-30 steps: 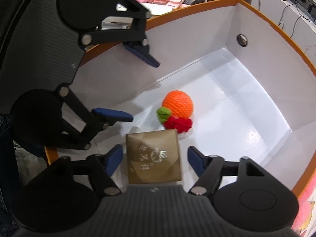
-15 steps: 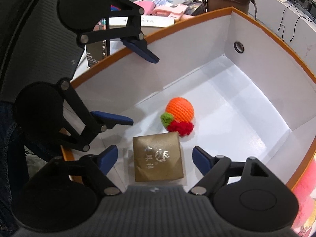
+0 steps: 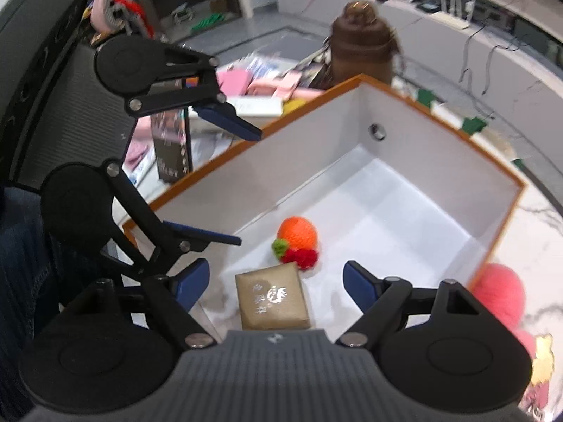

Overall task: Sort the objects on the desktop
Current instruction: 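Open both grippers to drop the carrot and gold box into the box, then move both tools back to the table and grasp the pink pompom with the left gripper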

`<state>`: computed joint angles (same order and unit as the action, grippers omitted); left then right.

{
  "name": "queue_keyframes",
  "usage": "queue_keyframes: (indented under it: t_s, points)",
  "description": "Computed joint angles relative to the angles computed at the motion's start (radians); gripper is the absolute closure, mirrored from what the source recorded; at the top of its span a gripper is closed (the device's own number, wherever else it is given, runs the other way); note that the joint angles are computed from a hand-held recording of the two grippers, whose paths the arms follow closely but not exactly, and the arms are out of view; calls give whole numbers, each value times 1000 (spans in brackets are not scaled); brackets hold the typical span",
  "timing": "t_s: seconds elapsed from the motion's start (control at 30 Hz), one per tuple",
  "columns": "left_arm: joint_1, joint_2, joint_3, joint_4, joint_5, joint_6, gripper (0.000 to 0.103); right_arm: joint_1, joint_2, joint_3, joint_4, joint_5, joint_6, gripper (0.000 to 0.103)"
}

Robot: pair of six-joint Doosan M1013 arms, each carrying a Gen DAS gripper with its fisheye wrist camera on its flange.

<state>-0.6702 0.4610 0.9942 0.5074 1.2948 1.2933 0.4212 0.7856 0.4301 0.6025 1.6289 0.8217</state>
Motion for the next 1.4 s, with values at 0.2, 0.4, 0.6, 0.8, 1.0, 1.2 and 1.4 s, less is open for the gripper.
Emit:
queue_keyframes:
  t_s: [0.2, 0.4, 0.6, 0.8, 1.0, 1.2, 1.4]
  points:
    - [0, -22, 2, 46, -165, -262, 12, -34, -90, 171, 55, -200, 45, 19]
    - [-5, 10, -48, 56, -207, -389, 13, -64, -144, 254, 45, -327, 139, 18]
    - [3, 51, -104, 37, -165, -467, 13, -103, -184, 296, 16, -361, 186, 18]
    - [2, 82, -139, 15, -152, -497, 15, -131, -206, 336, -8, -367, 190, 18]
    - [-19, 146, -228, -11, -118, -442, 15, -154, -220, 374, -65, -405, 234, 18]
    - [-32, 224, -348, -37, -41, -367, 14, -174, -228, 404, -140, -442, 290, 18]
    - [-26, 266, -436, -23, 20, -322, 14, -178, -219, 414, -199, -456, 313, 18]
